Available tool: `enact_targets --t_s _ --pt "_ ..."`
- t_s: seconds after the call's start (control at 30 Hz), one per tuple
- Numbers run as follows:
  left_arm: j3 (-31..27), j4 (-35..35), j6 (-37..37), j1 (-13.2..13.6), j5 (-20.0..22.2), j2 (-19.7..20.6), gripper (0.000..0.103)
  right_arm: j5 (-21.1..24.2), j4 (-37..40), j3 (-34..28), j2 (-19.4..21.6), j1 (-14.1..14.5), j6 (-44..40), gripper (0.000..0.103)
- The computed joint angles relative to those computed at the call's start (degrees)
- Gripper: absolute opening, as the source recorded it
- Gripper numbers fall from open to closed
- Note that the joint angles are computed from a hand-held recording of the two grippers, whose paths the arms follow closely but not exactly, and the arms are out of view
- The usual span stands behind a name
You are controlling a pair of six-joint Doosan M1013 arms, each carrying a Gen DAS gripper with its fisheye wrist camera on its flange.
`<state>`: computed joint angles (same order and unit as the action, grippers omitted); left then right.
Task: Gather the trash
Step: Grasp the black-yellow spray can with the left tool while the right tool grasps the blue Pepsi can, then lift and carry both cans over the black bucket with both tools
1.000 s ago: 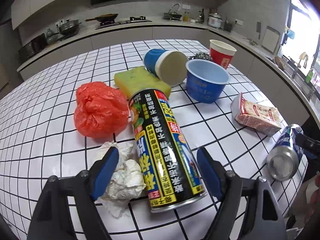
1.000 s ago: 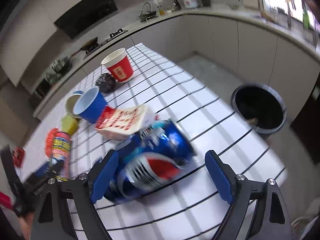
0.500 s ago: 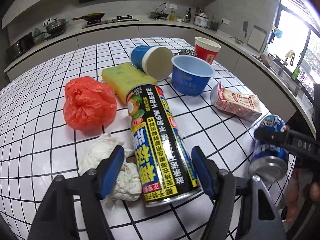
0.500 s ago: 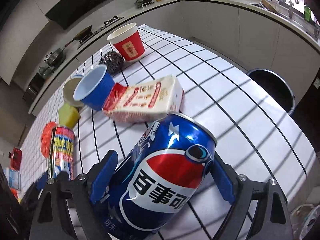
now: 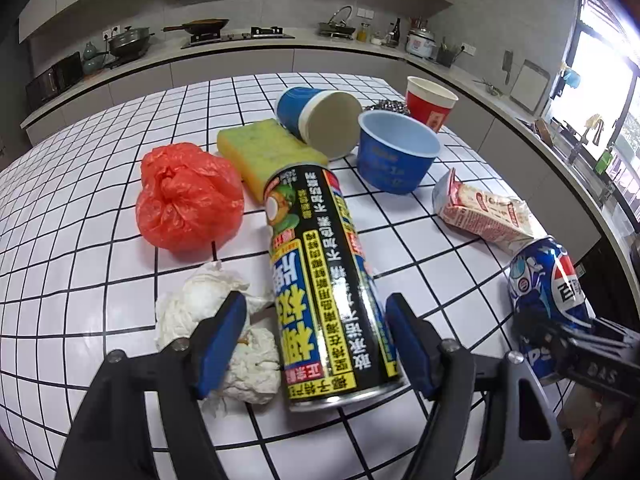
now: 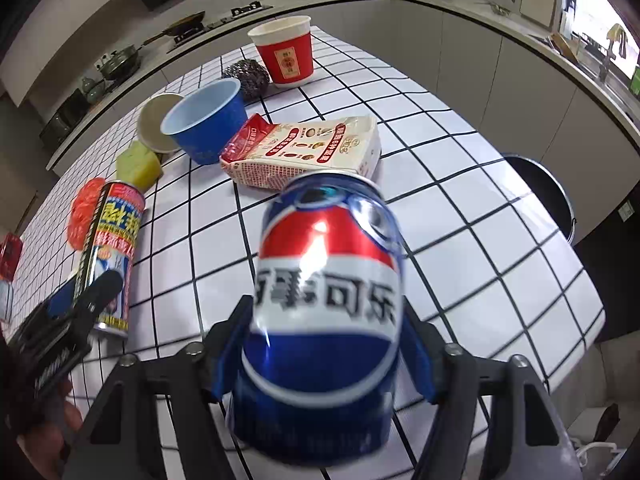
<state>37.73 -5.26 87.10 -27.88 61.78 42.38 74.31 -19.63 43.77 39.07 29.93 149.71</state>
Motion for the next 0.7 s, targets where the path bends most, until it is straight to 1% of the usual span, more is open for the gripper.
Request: enact_targets --t_s 0.03,0.13,0.17,0.2,0.23,0.27,0.33,0.47,0.7 --pt "-0.51 0.53 -0.4 -0.08 0.46 0.27 0.075 0.1 -0.4 0.31 -0.2 0.17 0.35 0.081" --pt "-2.68 2.1 -0.77 -0.47 2.39 1.47 0.079 -1.38 -0.8 1.99 -1.14 0.3 0.59 0.08" --pt "-3.93 3.11 -0.87 -0.7 3.51 2.2 0.079 -2.36 -0.47 2.65 -1.44 0.17 0.08 0.075" --pt "-4.31 3.17 -0.6 -0.76 3.66 2.47 0.078 -2.78 -0.42 2.79 -1.46 0.15 -0.15 0.064" --pt "-4.1 2.69 0.29 -0.75 3.14 2.47 0.066 -3.21 -0.36 3.04 -1.54 0.02 -0.34 0.063" --pt "-4.48 1.93 1.27 -0.72 3.59 2.8 0.057 -4.13 -0.78 3.52 -1.76 -0.02 -0.25 0.063" --pt "-3.77 2.11 1.82 -0.85 3.05 2.39 0.055 -3.78 -1.49 3.19 -1.53 -0.06 -0.73 0.063" --pt "0.94 0.51 1.75 -0.72 -1.28 -0.41 0.054 -4.5 -3.85 3.57 -2.1 0.07 -0.2 0.063" --pt "2.66 0.93 1.0 -1.29 -3.25 -1.7 0.054 -5.94 -5.37 4.99 -3.34 -0.32 0.57 0.063"
